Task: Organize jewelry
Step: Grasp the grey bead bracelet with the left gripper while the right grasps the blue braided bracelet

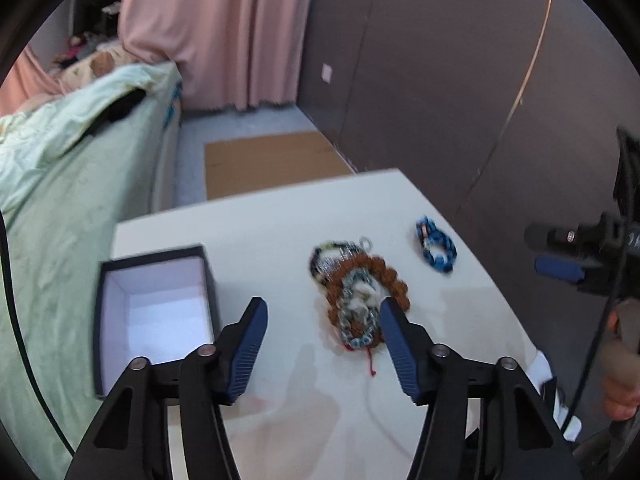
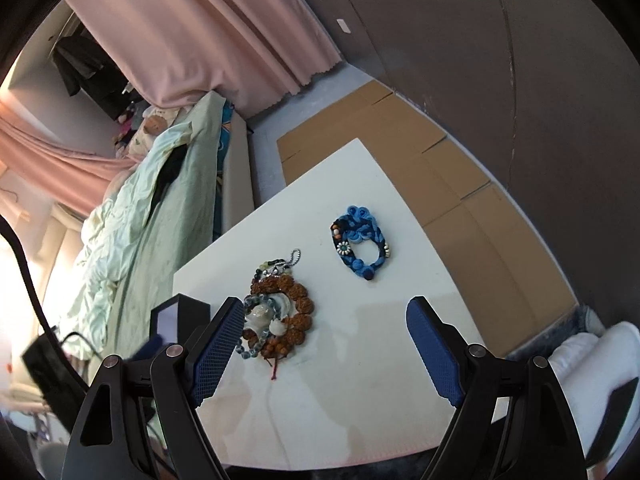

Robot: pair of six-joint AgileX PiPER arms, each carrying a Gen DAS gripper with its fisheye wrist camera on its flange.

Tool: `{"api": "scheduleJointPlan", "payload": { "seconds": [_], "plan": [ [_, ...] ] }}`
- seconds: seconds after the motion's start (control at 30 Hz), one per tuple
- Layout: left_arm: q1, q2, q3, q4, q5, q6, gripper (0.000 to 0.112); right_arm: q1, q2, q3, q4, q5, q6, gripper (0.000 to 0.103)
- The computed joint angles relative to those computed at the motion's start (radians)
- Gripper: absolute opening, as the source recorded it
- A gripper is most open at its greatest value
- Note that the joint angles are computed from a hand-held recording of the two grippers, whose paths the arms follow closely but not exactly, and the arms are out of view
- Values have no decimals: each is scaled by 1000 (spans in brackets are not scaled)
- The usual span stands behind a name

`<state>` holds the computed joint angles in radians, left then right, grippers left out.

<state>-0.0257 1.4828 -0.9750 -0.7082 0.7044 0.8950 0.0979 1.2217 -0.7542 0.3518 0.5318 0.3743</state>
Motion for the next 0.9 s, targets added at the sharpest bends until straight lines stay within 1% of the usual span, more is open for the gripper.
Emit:
{"api": "scheduleJointPlan", "payload": {
  "seconds": [0.03, 0.1, 0.17, 0.2, 0.3, 0.37, 0.4, 0.43, 0.47, 0.5, 0.53, 0.57, 0.7, 0.73, 0.87, 0.9],
  "plan": [
    [-10, 13, -2, 7, -2, -5, 59, -17, 1, 4, 31, -1, -44, 84],
    [-33, 33, -5, 26, -17, -18, 57, -26, 21, -4, 50, -5, -78, 84],
    [-56, 62, -15, 52, -28, -39, 49, -33, 41, -10, 57, -9, -91, 83],
    [-68, 78, -19, 63, -38, -48, 48, -37, 55, -14, 58, -13, -94, 83],
    [-89, 139, -41, 92, -57, -80, 45, -58, 113, -32, 60, -15, -102, 76],
    [-97, 174, -61, 113, -57, -100, 43, -77, 160, -50, 77, -8, -122, 70],
    [-99, 190, -70, 118, -56, -105, 41, -81, 185, -63, 69, -7, -117, 69],
    [-102, 206, -83, 123, -47, -111, 33, -81, 205, -75, 60, -5, -108, 68],
    [-99, 218, -91, 111, -35, -100, 29, -85, 224, -85, 56, -4, -109, 67],
    [-95, 228, -101, 93, -20, -84, 27, -87, 246, -99, 51, -3, -109, 67],
    [-92, 234, -109, 82, -7, -73, 20, -91, 266, -112, 54, -1, -118, 67],
    [-92, 242, -120, 74, 6, -67, 17, -96, 289, -128, 58, 2, -126, 67],
    [-98, 244, -143, 81, 21, -82, 16, -103, 382, -200, 71, 21, -148, 67],
    [-91, 244, -150, 66, 35, -72, 10, -101, 402, -216, 68, 24, -146, 66],
    [-57, 220, -164, 9, 85, -22, 10, -81, 466, -265, 51, 36, -128, 57],
    [-49, 215, -167, -2, 94, -12, 10, -71, 479, -275, 33, 37, -111, 57]
  ]
}}
